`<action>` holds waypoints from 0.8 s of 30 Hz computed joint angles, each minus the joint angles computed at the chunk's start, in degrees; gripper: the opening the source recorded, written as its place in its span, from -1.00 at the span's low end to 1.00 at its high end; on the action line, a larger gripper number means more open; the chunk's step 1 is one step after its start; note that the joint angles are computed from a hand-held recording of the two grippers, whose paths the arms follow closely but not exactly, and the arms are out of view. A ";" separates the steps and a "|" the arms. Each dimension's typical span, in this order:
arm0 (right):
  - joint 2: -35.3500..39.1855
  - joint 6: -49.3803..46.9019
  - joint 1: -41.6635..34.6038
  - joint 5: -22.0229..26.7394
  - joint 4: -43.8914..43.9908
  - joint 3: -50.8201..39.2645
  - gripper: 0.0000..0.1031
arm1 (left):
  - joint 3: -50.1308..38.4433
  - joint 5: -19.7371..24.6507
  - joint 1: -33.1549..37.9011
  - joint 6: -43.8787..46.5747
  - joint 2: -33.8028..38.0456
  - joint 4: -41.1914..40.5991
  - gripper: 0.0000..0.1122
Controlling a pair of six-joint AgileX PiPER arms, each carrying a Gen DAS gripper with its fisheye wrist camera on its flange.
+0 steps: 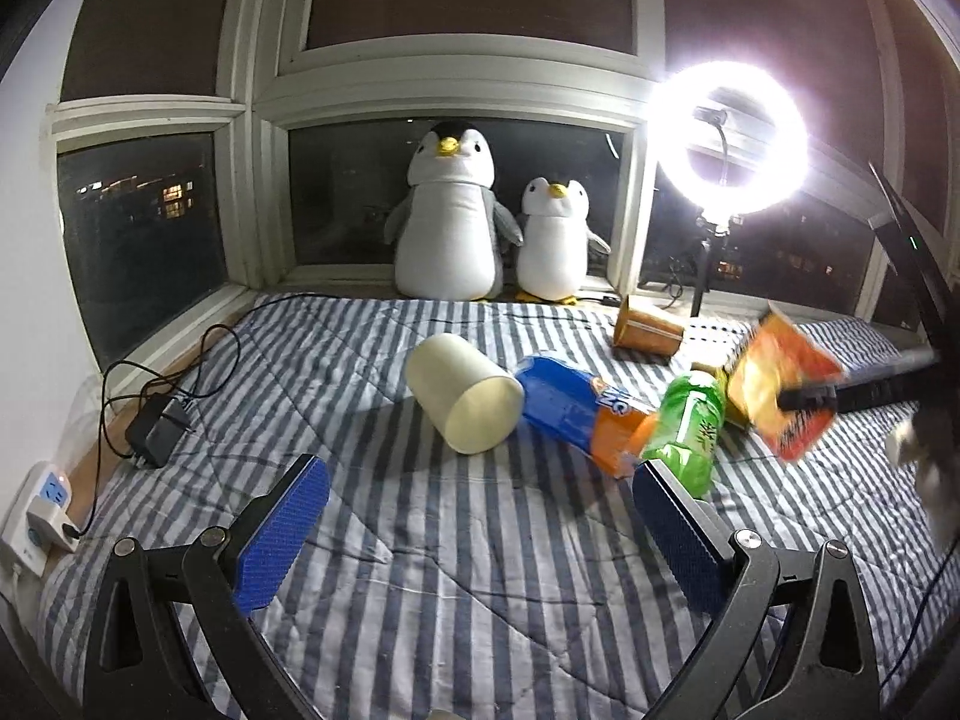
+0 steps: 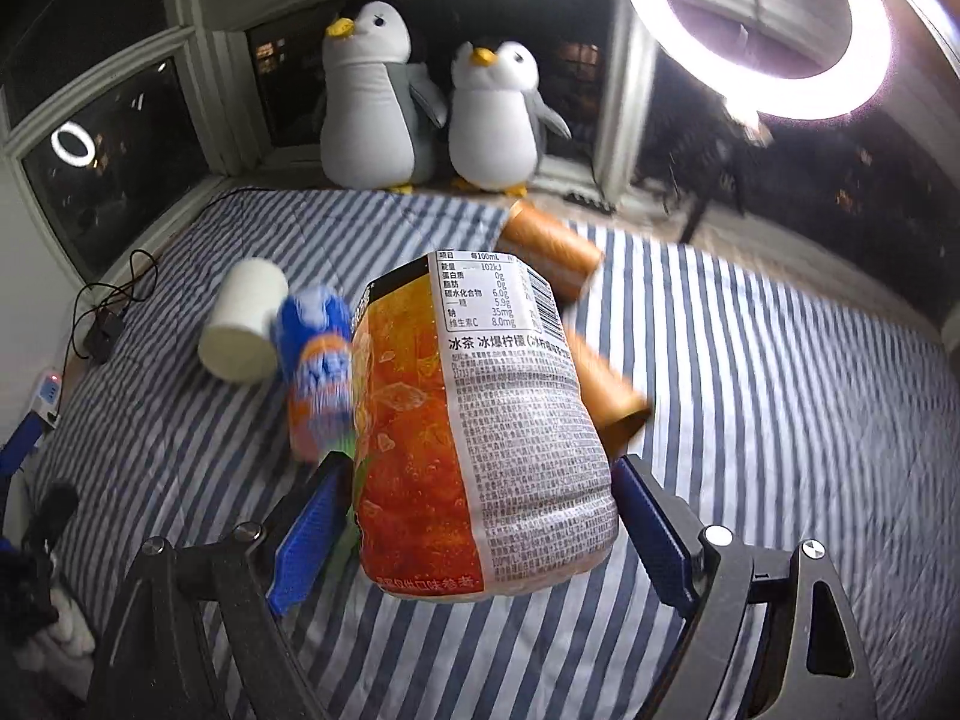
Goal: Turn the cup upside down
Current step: 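Lift the bottle with the right gripper and carry it toward the left gripper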
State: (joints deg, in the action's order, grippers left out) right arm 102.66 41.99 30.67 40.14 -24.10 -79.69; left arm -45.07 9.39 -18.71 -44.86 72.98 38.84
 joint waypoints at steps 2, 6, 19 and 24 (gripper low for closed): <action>-1.50 5.15 1.07 -1.96 -2.72 4.95 0.64 | 0.18 0.11 -0.70 -1.07 0.07 1.10 0.83; -2.80 12.96 2.07 -5.98 -4.45 12.22 0.64 | 0.14 0.29 -1.68 0.87 0.19 -0.73 0.83; -4.58 24.26 6.01 -11.51 -9.17 19.92 0.66 | -0.07 2.06 -6.47 -2.91 0.24 1.56 0.83; -7.79 29.42 6.30 -14.78 -13.57 23.55 0.67 | -0.67 4.71 -10.13 -10.64 0.41 7.31 0.83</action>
